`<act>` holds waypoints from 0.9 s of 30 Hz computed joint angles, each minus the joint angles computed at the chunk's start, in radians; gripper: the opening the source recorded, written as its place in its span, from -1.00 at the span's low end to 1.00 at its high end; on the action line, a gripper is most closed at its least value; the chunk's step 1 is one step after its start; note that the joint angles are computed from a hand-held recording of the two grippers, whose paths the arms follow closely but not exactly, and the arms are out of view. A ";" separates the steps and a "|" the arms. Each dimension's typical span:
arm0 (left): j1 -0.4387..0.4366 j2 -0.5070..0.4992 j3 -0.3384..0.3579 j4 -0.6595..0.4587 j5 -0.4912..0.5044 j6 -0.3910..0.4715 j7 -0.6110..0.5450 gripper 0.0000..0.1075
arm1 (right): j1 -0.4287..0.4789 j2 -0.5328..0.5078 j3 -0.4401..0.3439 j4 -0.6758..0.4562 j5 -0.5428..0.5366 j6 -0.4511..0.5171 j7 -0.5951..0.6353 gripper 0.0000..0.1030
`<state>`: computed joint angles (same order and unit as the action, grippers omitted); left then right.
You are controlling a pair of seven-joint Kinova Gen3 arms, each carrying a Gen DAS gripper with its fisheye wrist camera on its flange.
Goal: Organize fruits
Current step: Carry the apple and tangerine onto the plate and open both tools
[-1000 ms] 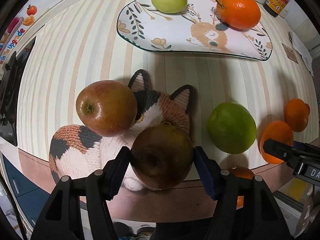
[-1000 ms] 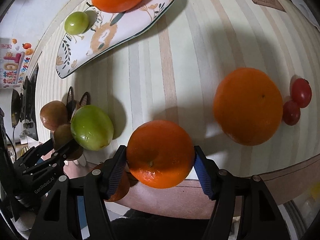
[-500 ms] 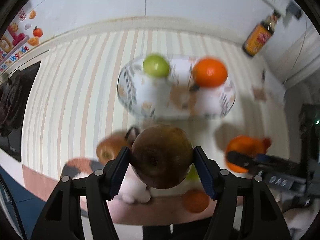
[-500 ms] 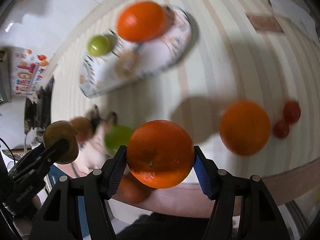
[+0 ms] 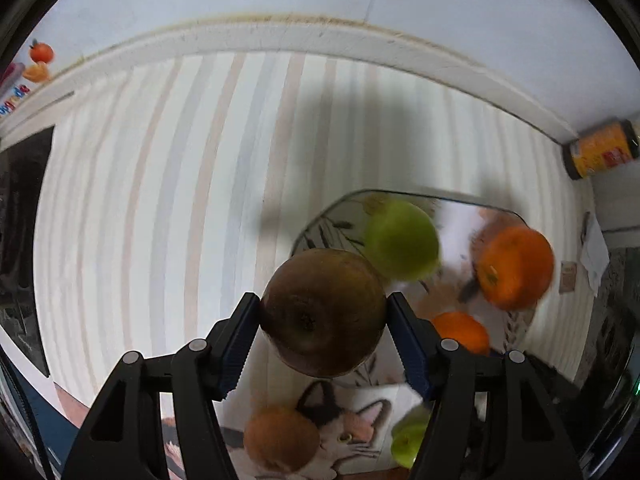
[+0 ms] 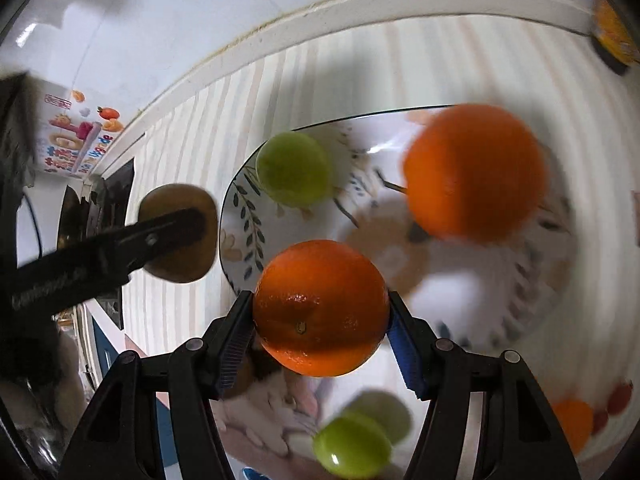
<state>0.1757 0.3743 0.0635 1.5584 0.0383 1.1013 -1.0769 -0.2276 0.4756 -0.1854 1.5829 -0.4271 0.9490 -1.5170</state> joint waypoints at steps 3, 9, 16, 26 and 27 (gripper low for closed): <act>-0.010 0.050 0.001 -0.044 0.000 0.028 -0.022 0.17 | -0.012 0.057 -0.009 -0.040 -0.003 0.007 0.003 0.30; 0.009 0.083 0.005 -0.090 -0.008 0.068 -0.035 0.18 | -0.010 0.111 -0.022 -0.076 -0.010 0.035 0.019 0.31; 0.026 0.119 0.006 -0.120 0.007 0.100 -0.032 0.18 | -0.009 0.141 -0.025 -0.120 -0.019 0.106 0.018 0.83; 0.081 0.026 -0.015 -0.074 -0.085 0.080 0.064 0.65 | -0.090 -0.011 0.043 -0.033 0.129 0.061 -0.117 0.90; 0.083 0.009 -0.014 -0.059 -0.091 0.073 0.073 0.65 | -0.094 -0.033 0.052 -0.018 0.150 0.055 -0.137 0.90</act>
